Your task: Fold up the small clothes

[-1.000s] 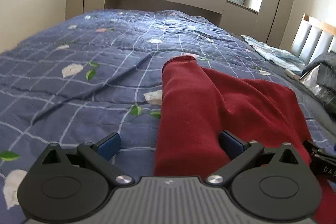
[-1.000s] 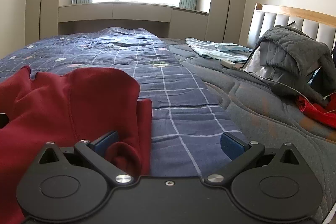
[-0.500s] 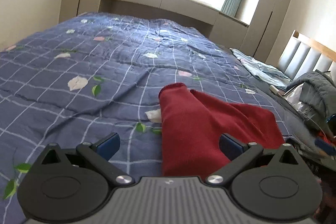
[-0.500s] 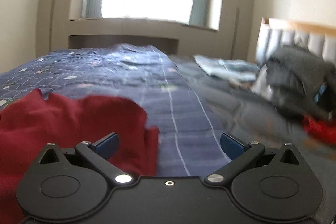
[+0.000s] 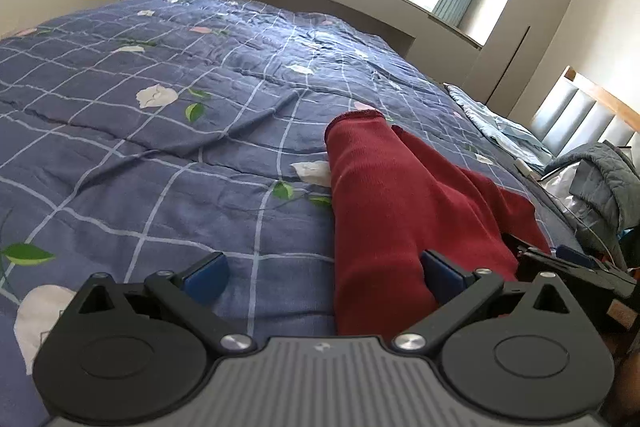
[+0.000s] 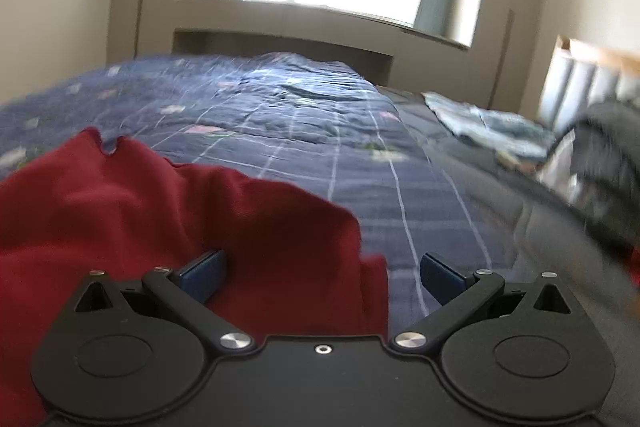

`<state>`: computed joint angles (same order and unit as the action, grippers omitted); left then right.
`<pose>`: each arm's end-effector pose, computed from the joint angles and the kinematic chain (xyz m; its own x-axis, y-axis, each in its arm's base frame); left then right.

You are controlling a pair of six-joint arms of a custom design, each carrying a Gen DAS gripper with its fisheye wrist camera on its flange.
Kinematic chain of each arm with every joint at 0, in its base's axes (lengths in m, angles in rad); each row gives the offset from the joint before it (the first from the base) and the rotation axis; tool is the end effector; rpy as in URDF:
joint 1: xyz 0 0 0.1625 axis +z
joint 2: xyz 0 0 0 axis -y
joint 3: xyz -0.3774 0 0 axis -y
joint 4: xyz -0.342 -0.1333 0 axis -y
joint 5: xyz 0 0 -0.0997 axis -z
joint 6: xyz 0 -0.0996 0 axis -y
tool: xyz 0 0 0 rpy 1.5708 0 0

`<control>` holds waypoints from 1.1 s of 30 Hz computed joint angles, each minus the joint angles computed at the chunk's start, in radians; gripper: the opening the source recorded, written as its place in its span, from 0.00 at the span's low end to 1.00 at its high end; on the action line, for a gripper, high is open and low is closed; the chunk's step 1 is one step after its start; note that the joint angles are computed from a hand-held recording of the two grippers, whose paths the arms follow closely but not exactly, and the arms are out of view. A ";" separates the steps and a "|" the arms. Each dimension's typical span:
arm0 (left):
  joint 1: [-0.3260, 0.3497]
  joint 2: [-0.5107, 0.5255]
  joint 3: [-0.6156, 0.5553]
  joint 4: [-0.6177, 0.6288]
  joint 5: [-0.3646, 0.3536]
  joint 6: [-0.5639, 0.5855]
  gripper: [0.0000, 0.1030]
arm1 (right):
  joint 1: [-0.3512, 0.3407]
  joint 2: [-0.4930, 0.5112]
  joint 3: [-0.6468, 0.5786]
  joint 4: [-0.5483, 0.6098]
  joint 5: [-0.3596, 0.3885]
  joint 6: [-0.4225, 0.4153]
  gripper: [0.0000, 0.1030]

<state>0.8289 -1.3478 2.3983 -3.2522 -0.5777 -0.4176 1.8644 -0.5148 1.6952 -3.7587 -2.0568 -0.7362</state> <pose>-0.0876 -0.4163 0.2487 -0.8945 -0.2371 -0.3791 0.2000 0.5460 -0.8135 0.2528 -0.5361 0.0693 -0.6081 -0.2527 0.7526 -0.7596 0.4608 -0.4591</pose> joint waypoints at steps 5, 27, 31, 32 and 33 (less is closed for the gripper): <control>0.004 0.011 0.001 -0.026 -0.005 0.009 1.00 | 0.000 0.008 -0.008 -0.002 -0.010 0.007 0.99; 0.015 -0.118 -0.020 0.175 -0.102 -0.056 1.00 | -0.034 -0.112 0.148 0.027 0.075 0.223 1.00; 0.071 -0.135 -0.074 0.279 -0.196 -0.086 1.00 | -0.119 -0.222 0.243 0.102 0.257 0.425 0.99; 0.078 -0.134 -0.086 0.304 -0.204 -0.088 1.00 | -0.125 -0.230 0.253 0.104 0.274 0.431 0.99; 0.082 -0.132 -0.095 0.317 -0.208 -0.080 1.00 | -0.123 -0.231 0.257 0.101 0.274 0.422 0.99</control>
